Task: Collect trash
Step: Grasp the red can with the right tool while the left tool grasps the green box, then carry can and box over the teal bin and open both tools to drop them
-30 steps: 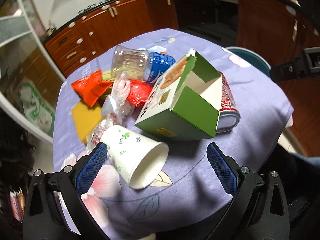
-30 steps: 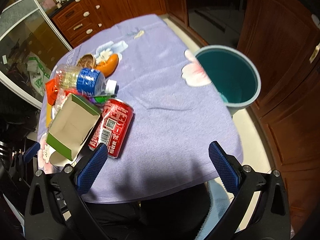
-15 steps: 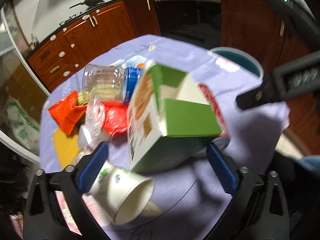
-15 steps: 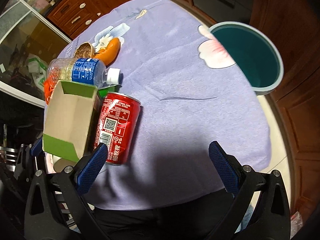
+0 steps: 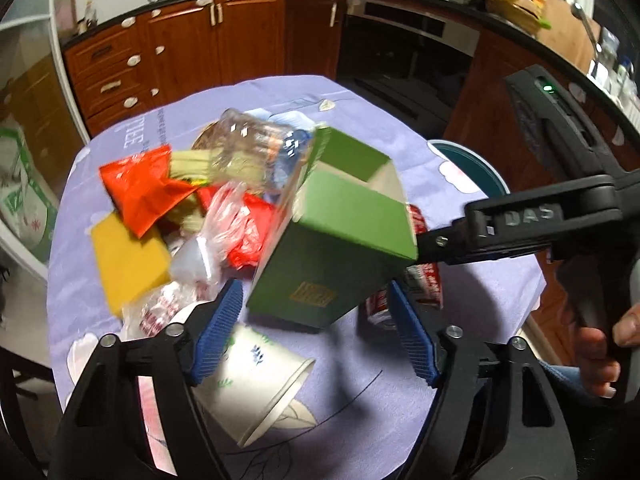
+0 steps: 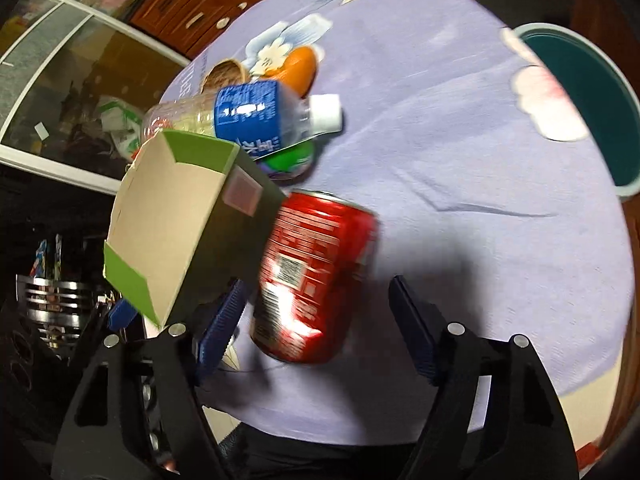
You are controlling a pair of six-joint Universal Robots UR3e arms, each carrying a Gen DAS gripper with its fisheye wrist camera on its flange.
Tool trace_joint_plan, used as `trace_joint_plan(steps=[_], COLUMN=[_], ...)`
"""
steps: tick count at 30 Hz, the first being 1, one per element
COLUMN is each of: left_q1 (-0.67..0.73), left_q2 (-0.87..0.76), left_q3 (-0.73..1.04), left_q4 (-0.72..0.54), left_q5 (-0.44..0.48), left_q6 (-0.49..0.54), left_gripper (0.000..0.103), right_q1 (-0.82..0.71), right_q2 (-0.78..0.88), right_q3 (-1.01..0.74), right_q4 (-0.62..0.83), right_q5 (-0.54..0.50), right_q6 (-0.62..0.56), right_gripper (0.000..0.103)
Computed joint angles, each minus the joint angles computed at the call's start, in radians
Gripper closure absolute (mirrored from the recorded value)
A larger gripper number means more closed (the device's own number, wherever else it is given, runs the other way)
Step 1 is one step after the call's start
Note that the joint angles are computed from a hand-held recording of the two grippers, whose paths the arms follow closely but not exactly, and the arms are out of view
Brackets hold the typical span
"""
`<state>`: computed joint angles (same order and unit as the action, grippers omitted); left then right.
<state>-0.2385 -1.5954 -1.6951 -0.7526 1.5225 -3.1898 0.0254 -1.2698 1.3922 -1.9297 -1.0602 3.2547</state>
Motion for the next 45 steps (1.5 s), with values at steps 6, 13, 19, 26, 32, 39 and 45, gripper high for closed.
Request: trace_joint_plan(steps=[6, 13, 19, 26, 32, 39, 45], left_q1=[0.000, -0.058, -0.052, -0.021, -0.057, 0.004, -0.025], left_q2=[-0.006, -0.093, -0.096, -0.121, -0.127, -0.084, -0.244], left_q3=[-0.024, 0.027, 0.078, 0.170, 0.176, 0.272, 0.573], left_q4=[0.011, 0.049, 0.014, -0.133, -0.110, -0.238, -0.402], left_q5=[0.010, 0.102, 0.071, 0.034, 0.111, -0.021, 0.023], left_q6=[-0.009, -0.006, -0.027, -0.064, -0.045, -0.053, -0.007], left_gripper=[0.012, 0.016, 0.076, 0.097, 0.023, 0.020, 0.021], right_q1=[0.036, -0.024, -0.082, -0.129, -0.176, -0.219, -0.239], right_q2=[0.104, 0.015, -0.040, -0.076, -0.110, -0.134, -0.150], right_q3=[-0.075, 0.036, 0.129, 0.158, 0.202, 0.201, 0.200], right_q4=[0.026, -0.047, -0.060, -0.075, -0.052, -0.057, -0.033], right_q5=[0.008, 0.025, 0.045, 0.080, 0.086, 0.084, 0.094], right_q6=[0.009, -0.019, -0.034, -0.072, -0.114, -0.122, -0.151], right_gripper=[0.042, 0.043, 0.043, 0.043, 0.043, 0.043, 0.043])
